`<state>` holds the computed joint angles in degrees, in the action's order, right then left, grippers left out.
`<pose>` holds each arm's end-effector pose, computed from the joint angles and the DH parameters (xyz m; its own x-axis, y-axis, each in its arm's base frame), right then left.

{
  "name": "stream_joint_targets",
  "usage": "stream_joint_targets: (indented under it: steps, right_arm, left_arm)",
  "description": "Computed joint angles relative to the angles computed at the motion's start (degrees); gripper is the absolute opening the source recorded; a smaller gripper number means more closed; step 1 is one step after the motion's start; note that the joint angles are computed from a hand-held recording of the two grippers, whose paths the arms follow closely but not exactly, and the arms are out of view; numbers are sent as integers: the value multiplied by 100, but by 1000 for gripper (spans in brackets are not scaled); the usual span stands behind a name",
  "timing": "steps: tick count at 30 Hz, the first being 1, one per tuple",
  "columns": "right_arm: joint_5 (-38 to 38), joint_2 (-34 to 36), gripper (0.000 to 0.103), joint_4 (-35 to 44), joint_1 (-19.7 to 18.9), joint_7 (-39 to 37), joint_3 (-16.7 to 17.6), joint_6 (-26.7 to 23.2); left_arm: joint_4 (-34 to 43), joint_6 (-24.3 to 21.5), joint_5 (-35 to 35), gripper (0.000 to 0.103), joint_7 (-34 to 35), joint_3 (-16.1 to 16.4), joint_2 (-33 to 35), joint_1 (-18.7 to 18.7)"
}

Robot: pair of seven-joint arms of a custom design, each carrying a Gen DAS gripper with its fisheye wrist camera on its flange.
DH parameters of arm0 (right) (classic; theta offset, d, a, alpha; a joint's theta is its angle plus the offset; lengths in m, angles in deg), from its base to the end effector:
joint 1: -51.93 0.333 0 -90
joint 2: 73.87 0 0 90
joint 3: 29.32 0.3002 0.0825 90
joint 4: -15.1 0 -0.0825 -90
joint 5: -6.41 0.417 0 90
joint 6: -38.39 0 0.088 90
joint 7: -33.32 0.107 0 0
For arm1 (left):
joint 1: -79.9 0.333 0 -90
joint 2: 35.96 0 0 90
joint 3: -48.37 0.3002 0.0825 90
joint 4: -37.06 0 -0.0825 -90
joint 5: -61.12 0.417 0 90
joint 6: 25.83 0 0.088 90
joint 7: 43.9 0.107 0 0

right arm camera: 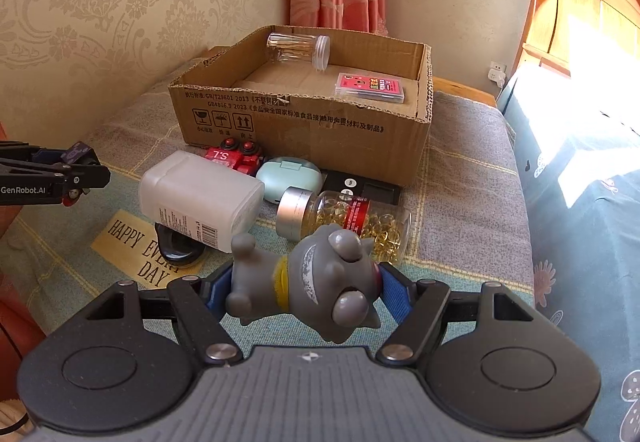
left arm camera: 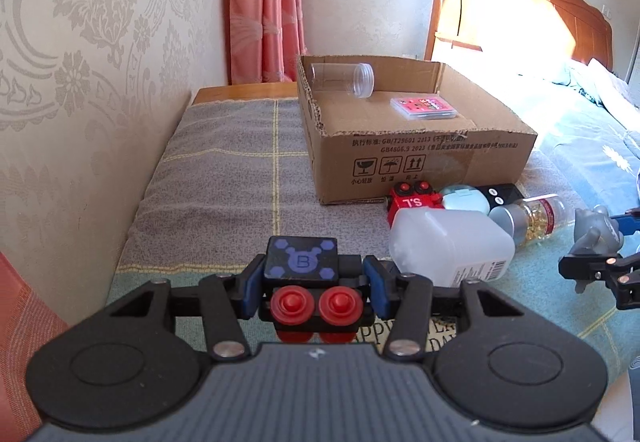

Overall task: Organize rigid objects
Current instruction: 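Grasp the grey toy figure with the right gripper, then lower the toy robot and grey toy into the box and open both grippers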

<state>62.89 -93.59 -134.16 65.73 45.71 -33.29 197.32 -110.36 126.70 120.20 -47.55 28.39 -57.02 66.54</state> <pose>0.4666 0.0448 0.3753 0.6235 -0.7818 0.0058 -0.5764 -0.4647 -0.6721 0.3842 -0.2773 0.3805 0.1808 -0.9830 0.0336 -0.6591 -0.1464 -0.7377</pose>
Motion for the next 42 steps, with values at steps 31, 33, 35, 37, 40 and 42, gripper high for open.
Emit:
stream_joint_targets:
  steps: [31, 33, 35, 37, 40, 42]
  right_arm:
    - [1114, 1812, 103, 2665, -379, -707, 395, -280]
    - [1192, 1663, 103, 2481, -419, -684, 363, -339]
    - [1269, 1479, 103, 2235, -414, -659, 351, -220]
    - [1406, 1336, 103, 2048, -378, -732, 326, -79]
    - [1460, 1131, 103, 1804, -342, -661, 261, 0]
    - [1482, 1015, 103, 1686, -329, -627, 212, -17]
  left_arm:
    - [2925, -146, 879, 50, 1218, 664, 2241, 28]
    - [3074, -133, 869, 50, 1358, 711, 2392, -5]
    - [3212, -123, 810, 50, 1469, 761, 2524, -35]
    - [3357, -60, 726, 50, 1598, 821, 2662, -47]
    - [3624, -67, 506, 50, 1843, 901, 2912, -71]
    - [3836, -144, 380, 51, 1982, 957, 3099, -103]
